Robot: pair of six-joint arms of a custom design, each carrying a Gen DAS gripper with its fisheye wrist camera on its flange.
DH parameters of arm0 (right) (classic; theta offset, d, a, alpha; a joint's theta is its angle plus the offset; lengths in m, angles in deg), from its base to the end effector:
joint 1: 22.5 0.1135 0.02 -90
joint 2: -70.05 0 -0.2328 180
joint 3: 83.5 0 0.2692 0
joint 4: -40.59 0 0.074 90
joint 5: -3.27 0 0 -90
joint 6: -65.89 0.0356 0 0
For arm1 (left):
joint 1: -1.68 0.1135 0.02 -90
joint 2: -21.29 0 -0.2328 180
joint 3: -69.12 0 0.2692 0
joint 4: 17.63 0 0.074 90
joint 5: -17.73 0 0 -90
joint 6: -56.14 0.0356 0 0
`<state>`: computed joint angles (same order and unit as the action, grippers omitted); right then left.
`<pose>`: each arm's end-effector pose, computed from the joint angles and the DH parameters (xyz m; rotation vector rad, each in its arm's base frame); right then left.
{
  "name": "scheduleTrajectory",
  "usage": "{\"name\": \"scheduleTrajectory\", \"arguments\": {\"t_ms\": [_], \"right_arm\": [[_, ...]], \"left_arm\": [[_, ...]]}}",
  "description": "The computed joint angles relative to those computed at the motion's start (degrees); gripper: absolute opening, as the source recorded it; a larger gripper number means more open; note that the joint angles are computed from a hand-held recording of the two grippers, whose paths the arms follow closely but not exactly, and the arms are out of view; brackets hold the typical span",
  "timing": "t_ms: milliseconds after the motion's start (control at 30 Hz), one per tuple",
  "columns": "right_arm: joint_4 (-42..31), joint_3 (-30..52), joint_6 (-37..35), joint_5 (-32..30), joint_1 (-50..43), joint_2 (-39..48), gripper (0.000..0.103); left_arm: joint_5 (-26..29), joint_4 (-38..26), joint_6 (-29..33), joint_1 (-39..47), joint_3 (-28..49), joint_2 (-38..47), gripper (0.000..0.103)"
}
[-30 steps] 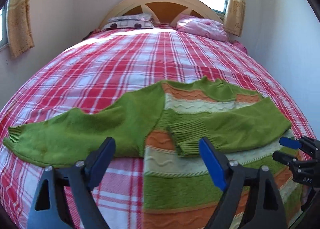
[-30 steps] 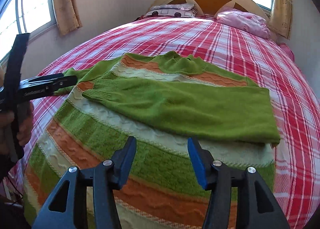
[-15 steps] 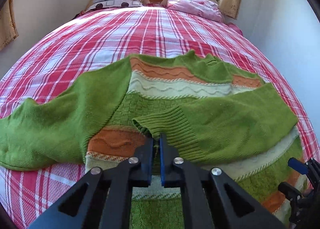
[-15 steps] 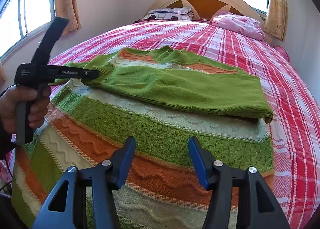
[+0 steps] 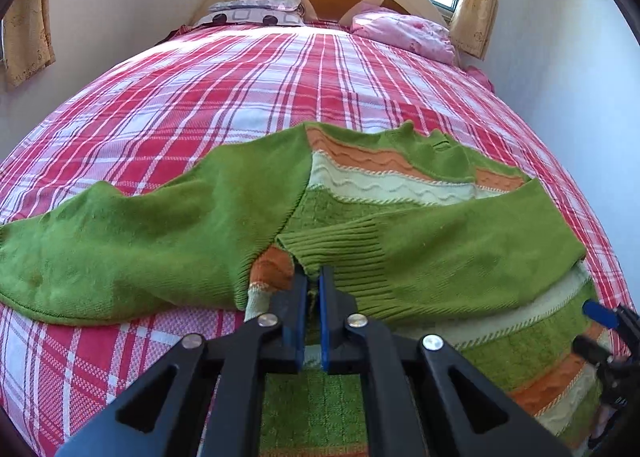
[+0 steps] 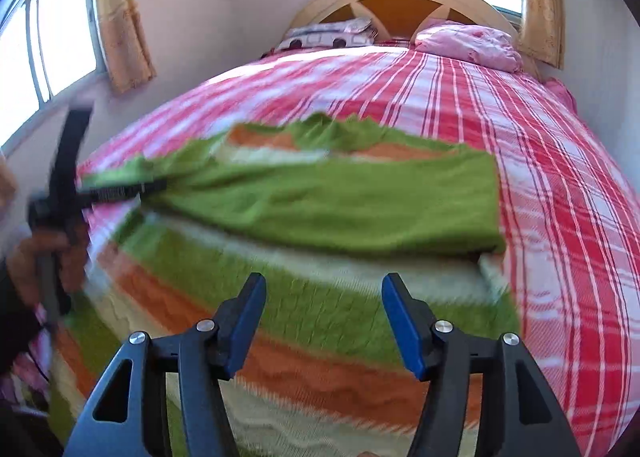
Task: Fold small clothes
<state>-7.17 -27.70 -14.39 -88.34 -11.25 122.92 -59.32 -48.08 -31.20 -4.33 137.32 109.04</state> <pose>0.2215 0.0451 0.2356 -0.0454 2.3624 0.2115 0.3317 -0.0429 0.1728 0.2843 2.4197 -0.3021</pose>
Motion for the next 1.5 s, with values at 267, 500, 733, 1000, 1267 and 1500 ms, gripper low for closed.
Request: {"name": "scheduleTrajectory", "arguments": {"t_ms": [267, 500, 733, 1000, 1267, 1500], "right_arm": [[1.7, 16.0, -2.0, -3.6, -12.4, 24.8, 0.061], [0.5, 10.2, -3.4, 4.8, -7.9, 21.8, 0.061], [-3.7, 19.4, 0.7, 8.6, -2.9, 27.6, 0.061], [-9.8, 22.0, 4.7, 15.0, 3.4, 29.6, 0.062], [-3.0, 31.0, 5.6, 13.2, 15.0, 40.0, 0.062], [3.0, 34.4, 5.2, 15.9, 22.7, 49.6, 0.066]], "left_arm": [[-3.3, 3.4, 0.9, -1.6, -2.3, 0.6, 0.007], [-5.6, 4.6, 1.7, -2.7, -3.9, -0.1, 0.007], [-4.2, 5.3, 1.2, -1.8, -4.5, -0.5, 0.011], [0.6, 4.4, 1.3, 2.1, -8.3, -6.1, 0.024], [1.9, 4.0, 7.3, 13.0, -13.5, -16.4, 0.062], [1.4, 4.3, 11.0, 28.2, -7.2, -8.7, 0.065]]}}
